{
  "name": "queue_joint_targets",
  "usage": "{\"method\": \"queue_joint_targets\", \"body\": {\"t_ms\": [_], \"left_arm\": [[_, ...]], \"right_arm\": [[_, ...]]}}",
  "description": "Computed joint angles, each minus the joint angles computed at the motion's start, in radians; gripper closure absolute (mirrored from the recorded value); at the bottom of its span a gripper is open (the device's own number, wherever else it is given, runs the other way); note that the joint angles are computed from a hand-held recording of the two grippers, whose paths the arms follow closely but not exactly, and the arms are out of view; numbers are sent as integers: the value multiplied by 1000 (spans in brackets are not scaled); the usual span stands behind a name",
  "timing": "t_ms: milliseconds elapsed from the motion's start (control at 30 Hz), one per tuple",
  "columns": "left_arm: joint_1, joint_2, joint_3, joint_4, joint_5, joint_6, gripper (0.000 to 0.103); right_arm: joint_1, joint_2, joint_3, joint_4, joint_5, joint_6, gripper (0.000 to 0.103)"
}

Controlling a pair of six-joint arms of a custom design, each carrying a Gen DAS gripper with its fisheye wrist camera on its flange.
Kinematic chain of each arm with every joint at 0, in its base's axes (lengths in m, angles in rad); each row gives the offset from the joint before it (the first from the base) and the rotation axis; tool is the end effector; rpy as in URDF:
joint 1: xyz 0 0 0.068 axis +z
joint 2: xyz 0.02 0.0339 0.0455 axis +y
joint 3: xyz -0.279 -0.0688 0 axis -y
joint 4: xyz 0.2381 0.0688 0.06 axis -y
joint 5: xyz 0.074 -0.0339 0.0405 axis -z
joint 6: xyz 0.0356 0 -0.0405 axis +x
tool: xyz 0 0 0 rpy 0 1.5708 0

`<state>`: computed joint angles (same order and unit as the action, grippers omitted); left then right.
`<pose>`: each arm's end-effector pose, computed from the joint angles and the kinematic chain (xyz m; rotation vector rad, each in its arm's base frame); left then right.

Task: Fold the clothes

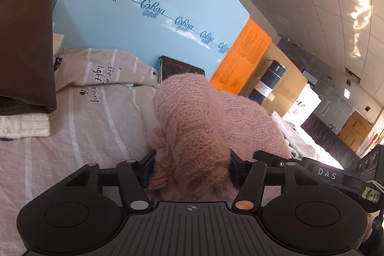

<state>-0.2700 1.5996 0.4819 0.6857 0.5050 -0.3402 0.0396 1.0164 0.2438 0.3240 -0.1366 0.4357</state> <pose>0.2669 -0.0917 0.1605 0.2639 2.0409 -0.8901 0.1836 0.0121 0.1801 0.3155 2.0181 0.4376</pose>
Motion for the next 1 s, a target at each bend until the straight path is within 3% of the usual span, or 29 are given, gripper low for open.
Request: {"method": "queue_joint_targets", "body": {"t_ms": [167, 400, 533, 700, 833, 1000], "left_arm": [[20, -49, -52, 79, 10, -15, 55], [137, -167, -197, 422, 14, -116, 55], [245, -195, -256, 616, -51, -136, 55], [409, -185, -289, 791, -137, -164, 55], [511, -163, -262, 774, -199, -196, 55], [578, -107, -160, 576, -224, -261, 55]], "right_arm": [[72, -87, 19, -59, 41, 28, 62], [243, -141, 98, -31, 96, 41, 64], [375, -12, 222, 57, 129, 7, 64], [499, 254, 399, 211, 112, -32, 64], [542, 459, 569, 250, 26, 4, 64], [587, 673, 766, 226, 17, -6, 63]]}}
